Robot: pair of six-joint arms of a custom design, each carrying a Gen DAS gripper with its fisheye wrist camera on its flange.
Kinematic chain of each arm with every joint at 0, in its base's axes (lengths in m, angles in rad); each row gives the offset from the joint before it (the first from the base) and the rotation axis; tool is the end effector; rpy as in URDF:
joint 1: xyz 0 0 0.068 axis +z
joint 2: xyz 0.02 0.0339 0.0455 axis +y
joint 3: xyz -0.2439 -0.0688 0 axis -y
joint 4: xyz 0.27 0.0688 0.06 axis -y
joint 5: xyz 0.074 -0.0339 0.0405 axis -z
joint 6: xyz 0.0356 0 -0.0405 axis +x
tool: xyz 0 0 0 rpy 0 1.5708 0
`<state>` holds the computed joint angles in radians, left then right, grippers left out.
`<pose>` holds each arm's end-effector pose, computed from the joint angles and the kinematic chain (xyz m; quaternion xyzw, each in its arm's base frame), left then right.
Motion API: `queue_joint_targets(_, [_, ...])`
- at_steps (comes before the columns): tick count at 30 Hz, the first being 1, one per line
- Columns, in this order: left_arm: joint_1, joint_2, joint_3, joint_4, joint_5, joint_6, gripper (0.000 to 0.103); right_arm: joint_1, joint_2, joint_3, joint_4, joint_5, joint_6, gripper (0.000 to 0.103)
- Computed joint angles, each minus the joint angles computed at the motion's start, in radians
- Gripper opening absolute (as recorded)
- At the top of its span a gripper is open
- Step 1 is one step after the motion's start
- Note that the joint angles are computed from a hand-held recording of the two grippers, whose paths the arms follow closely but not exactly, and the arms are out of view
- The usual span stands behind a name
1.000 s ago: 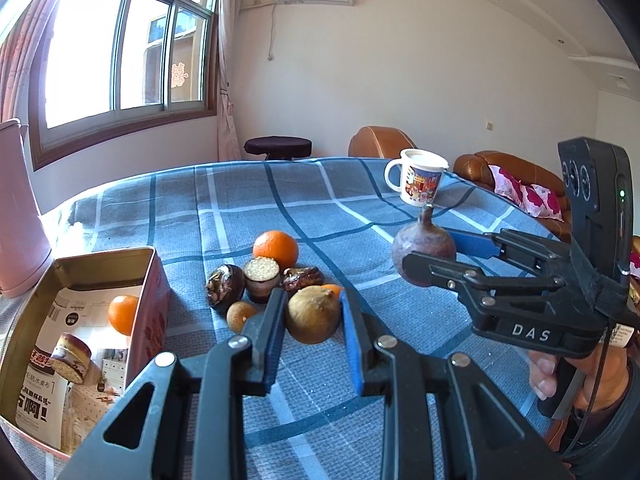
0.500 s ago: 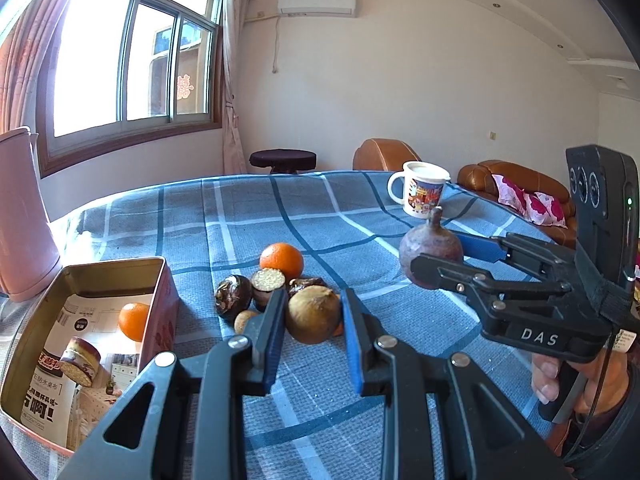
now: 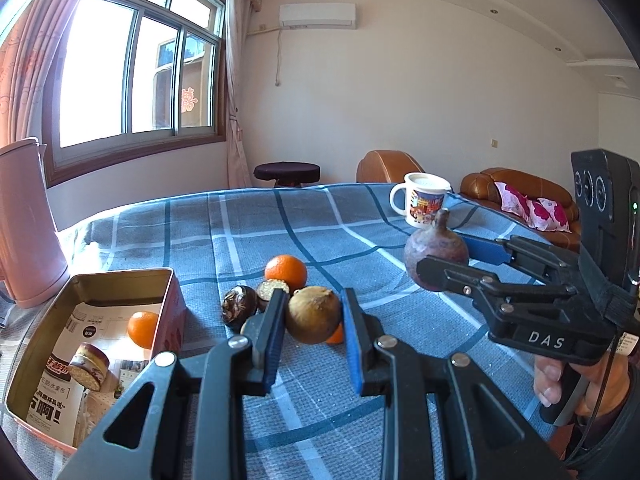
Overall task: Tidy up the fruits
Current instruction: 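Lift the tan round fruit with the left gripper while the right gripper lifts the purple bulb fruit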
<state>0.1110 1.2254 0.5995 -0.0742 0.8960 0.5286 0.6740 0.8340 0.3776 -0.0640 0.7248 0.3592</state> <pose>0.2664 0.0017 0.1714 0.3481 0.7616 -0.2533 0.4843 0.1806 0.1140 0.1790 0.0487 0.8269 -0.0351 0.5591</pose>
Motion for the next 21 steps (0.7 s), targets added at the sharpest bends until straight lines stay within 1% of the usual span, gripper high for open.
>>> queue_joint_targets(21, [0.021,-0.037,-0.047,0.101,0.042,-0.048,0.028,0.049,-0.067,-0.053,0.075,0.050,-0.058,0.054])
